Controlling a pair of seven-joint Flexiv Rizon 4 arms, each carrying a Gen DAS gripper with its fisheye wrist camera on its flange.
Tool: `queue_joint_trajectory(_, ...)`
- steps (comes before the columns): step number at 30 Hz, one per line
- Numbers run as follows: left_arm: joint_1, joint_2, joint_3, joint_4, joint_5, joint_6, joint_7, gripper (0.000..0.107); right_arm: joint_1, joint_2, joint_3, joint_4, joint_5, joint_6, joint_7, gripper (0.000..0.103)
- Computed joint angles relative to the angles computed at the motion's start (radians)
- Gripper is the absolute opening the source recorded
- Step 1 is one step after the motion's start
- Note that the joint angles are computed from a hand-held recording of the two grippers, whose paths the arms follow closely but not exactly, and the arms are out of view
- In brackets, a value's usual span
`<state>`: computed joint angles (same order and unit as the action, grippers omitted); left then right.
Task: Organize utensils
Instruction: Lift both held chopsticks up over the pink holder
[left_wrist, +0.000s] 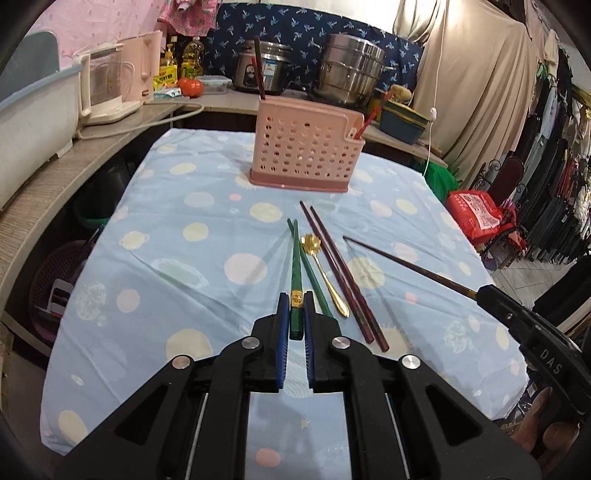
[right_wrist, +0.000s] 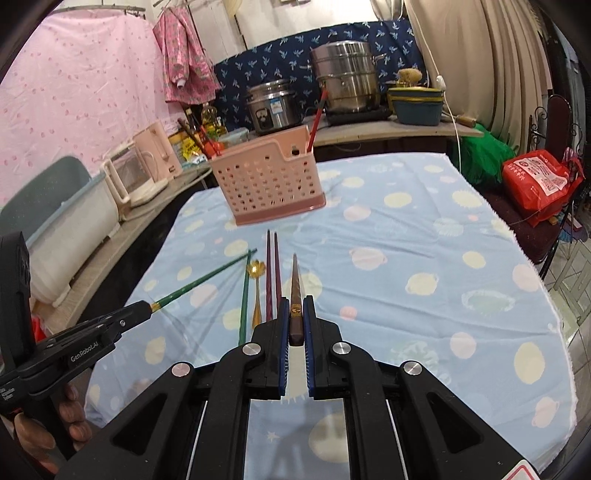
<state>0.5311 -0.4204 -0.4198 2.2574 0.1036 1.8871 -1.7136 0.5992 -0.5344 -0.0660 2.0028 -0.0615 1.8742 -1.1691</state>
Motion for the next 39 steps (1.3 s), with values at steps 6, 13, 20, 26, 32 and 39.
queue_joint_trajectory(6,0.002,0.043,0.008,-0.027,-0.003,0.003,-0.003,0.007,0.017,0.019,-0.039,-0.035,0.016,0.016,-0.012,0.007)
queue_joint_trajectory(13,0.011,0.063,-0.002,-0.092,-0.011,-0.01,0.006,0.007,-0.017,0.022,-0.021,-0.1,-0.004,0.007,-0.018,0.007)
queue_joint_trajectory(20,0.021,0.051,-0.029,-0.184,-0.039,-0.03,0.046,0.007,-0.106,-0.014,0.06,-0.216,-0.077,-0.035,-0.004,0.007)
queue_joint_trajectory(26,-0.041,0.034,0.018,-0.292,-0.087,-0.051,0.11,0.007,-0.202,-0.06,0.156,-0.349,-0.156,-0.079,0.019,0.007)
queue_joint_trajectory(32,-0.114,0.006,0.073,-0.423,-0.157,-0.076,0.187,0.007,-0.241,-0.133,0.204,-0.549,-0.215,-0.14,0.04,0.007)
queue_joint_trajectory(39,-0.174,-0.079,0.099,-0.648,-0.247,-0.118,0.269,0.007,-0.223,-0.291,0.212,-0.91,-0.245,-0.25,0.059,0.007)
